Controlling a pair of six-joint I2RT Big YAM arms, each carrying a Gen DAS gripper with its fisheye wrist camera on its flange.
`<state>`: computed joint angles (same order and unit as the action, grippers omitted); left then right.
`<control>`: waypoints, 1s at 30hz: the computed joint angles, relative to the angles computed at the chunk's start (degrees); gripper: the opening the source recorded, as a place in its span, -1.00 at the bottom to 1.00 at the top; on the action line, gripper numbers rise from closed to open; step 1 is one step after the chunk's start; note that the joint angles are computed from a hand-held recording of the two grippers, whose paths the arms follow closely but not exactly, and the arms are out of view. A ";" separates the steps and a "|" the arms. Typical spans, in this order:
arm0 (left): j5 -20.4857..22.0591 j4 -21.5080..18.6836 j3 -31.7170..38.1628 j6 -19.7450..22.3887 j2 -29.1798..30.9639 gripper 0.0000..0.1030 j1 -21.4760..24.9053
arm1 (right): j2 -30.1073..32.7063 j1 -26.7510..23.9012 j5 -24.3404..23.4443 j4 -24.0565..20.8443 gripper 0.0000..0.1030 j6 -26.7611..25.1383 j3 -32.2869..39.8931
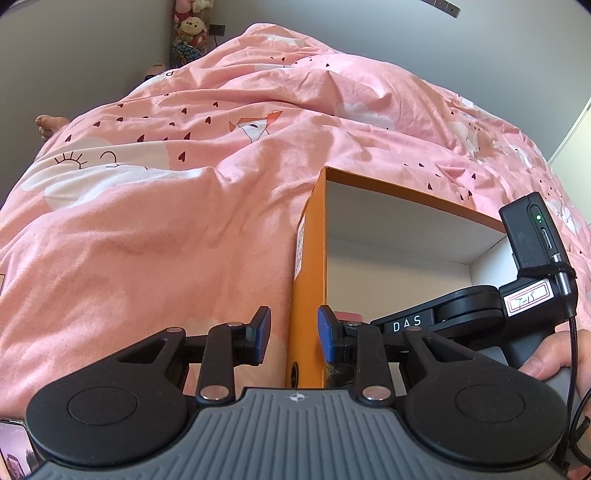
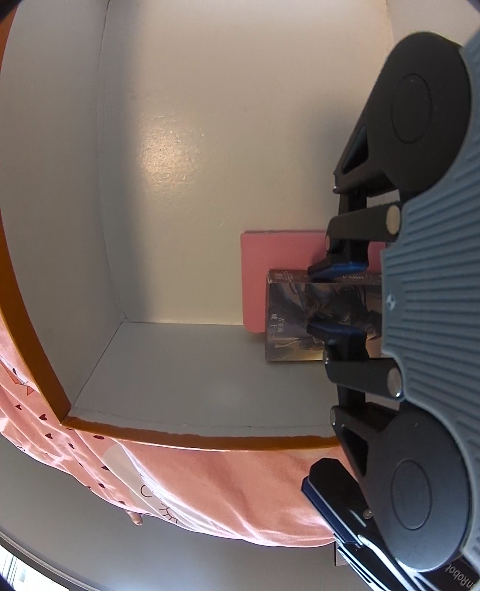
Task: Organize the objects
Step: 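Open the left tool and stand the trading card against the holder with the right tool, then grasp the pink pouch with the right tool while the left tool reaches the black box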
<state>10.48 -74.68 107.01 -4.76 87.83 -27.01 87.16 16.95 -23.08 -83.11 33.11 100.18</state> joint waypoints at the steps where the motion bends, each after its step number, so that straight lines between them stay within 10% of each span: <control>1: 0.02 -0.20 -0.06 0.24 -0.41 -0.38 -0.11 | -0.42 0.09 0.33 0.20 -0.43 -0.42 -0.06; 20: 3.79 -13.96 -6.15 9.96 -8.32 -0.38 0.74 | -24.86 8.81 12.91 6.03 -0.44 -6.98 -14.11; 30: 4.90 -21.86 -7.19 13.35 -8.25 -0.38 0.89 | -28.13 15.85 8.91 1.10 -0.44 -15.52 -20.51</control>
